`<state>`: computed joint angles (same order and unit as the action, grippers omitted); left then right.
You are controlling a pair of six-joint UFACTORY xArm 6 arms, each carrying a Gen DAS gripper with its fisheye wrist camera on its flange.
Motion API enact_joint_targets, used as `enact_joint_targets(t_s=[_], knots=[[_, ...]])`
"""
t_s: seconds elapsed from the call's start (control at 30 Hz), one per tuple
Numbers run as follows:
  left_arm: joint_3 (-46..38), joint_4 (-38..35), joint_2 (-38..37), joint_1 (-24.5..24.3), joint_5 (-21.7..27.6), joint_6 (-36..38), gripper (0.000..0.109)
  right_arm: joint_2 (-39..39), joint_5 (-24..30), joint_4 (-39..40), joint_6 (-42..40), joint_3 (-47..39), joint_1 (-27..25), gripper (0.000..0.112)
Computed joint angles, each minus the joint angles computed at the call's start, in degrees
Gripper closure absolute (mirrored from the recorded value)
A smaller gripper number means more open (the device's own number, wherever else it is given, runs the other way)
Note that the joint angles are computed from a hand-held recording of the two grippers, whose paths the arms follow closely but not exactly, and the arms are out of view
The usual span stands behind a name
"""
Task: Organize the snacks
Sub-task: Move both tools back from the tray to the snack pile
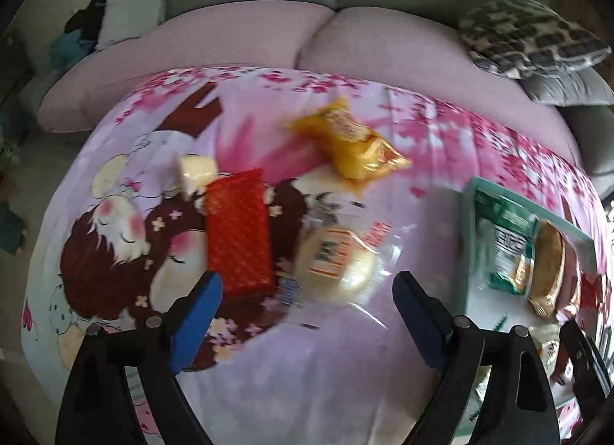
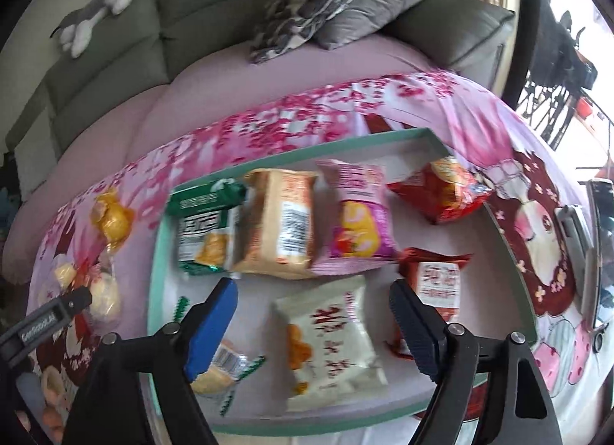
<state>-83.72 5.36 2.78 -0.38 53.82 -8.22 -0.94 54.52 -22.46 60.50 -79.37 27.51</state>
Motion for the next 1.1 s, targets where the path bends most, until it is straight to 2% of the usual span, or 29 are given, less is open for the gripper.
enact_joint_targets(t_s=[0.07,0.17,0.57,1.0,1.1], knots=[[-0.17,0.79,0.28,0.51,-0.36,-0.38,0.016,0.74,-0.86,0.49,-0.98,-0.63,0.47,0.011],[-0.26,1.48,0.56,1.00,-0.61,-0.84,0.015,1.85,-0.92,0.24,-1.47,-1.87,1.26,0.010],[-0.79,-0.88,0.90,2.41,-1.11,0.69,0.015,4.49,-1.91,0.28,-2.83,-4.32,2.60,0.009],[-4.49,0.38,3.04,6.75,0.47,3.61,0.015,8.87,-9.21,5.56,-7.61,-8.01,4.43,0.009],[-5.90,0.97,3.99,8.20,1.02,2.78,0.015,10.01,-9.50,4.92,-8.71,-9.33,5.30,0.009]])
